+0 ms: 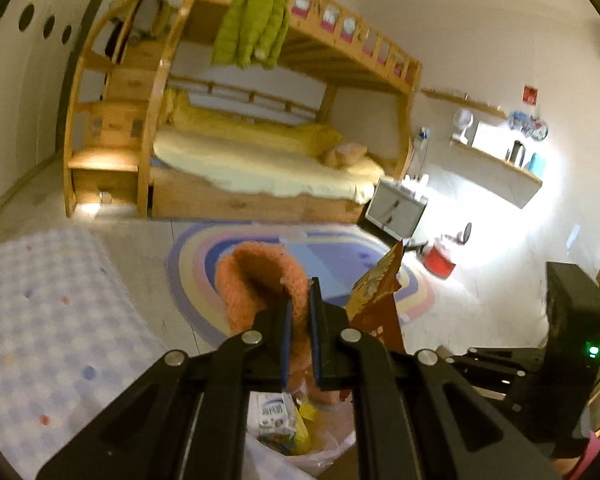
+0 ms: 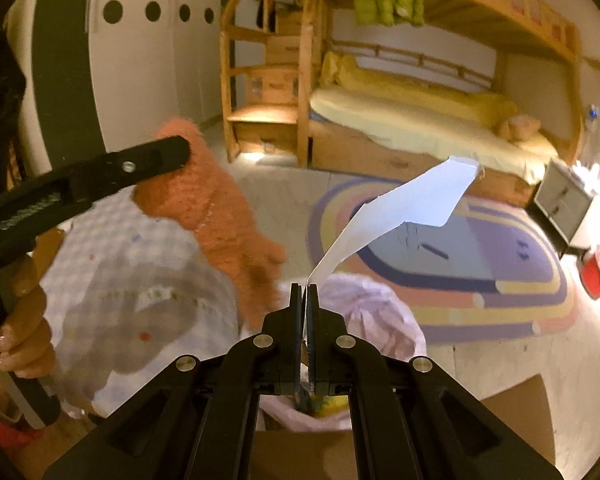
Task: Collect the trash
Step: 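Carry the cloth and red box over the bin and open both grippers, then move both grippers back to the table toward the brown leather sheath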
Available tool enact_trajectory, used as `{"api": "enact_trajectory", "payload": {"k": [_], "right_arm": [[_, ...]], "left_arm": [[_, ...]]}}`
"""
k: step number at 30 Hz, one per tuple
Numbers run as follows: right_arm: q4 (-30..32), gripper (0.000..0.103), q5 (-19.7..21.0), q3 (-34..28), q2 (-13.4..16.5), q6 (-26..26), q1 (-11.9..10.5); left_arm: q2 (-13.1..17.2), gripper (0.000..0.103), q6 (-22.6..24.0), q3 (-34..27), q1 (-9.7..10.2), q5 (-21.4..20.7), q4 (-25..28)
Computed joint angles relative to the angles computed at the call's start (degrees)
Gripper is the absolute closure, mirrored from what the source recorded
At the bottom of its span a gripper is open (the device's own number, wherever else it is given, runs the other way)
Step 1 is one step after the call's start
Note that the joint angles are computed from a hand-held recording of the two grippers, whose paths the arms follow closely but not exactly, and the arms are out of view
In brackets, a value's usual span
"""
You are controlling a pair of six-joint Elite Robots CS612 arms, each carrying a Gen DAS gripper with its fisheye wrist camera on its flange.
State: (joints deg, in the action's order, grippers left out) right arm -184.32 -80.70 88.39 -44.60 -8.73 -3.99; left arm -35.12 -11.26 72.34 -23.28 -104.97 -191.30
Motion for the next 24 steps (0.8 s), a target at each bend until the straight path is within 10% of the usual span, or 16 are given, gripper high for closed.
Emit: {"api": "enact_trajectory", "payload": {"k": [5, 9, 24], "right_arm": [[3.2, 0.098, 0.9, -0.4, 0.9, -0.8, -0.9], [4.3, 0.074, -1.0, -1.0, 1.8, -0.7, -0.7], [-1.3, 0.066, 1.9, 1.4, -0.8, 4.9, -0.1]], "left_arm": [[1.7, 0.095, 0.8, -2.9, -0.66, 1.0, 6.7], [1.5, 0.050, 0.4, -2.5, -0.91, 3.8, 7.9], [-5.1, 0.049, 0.0, 7.6, 0.13, 14.6, 2.3]]}}
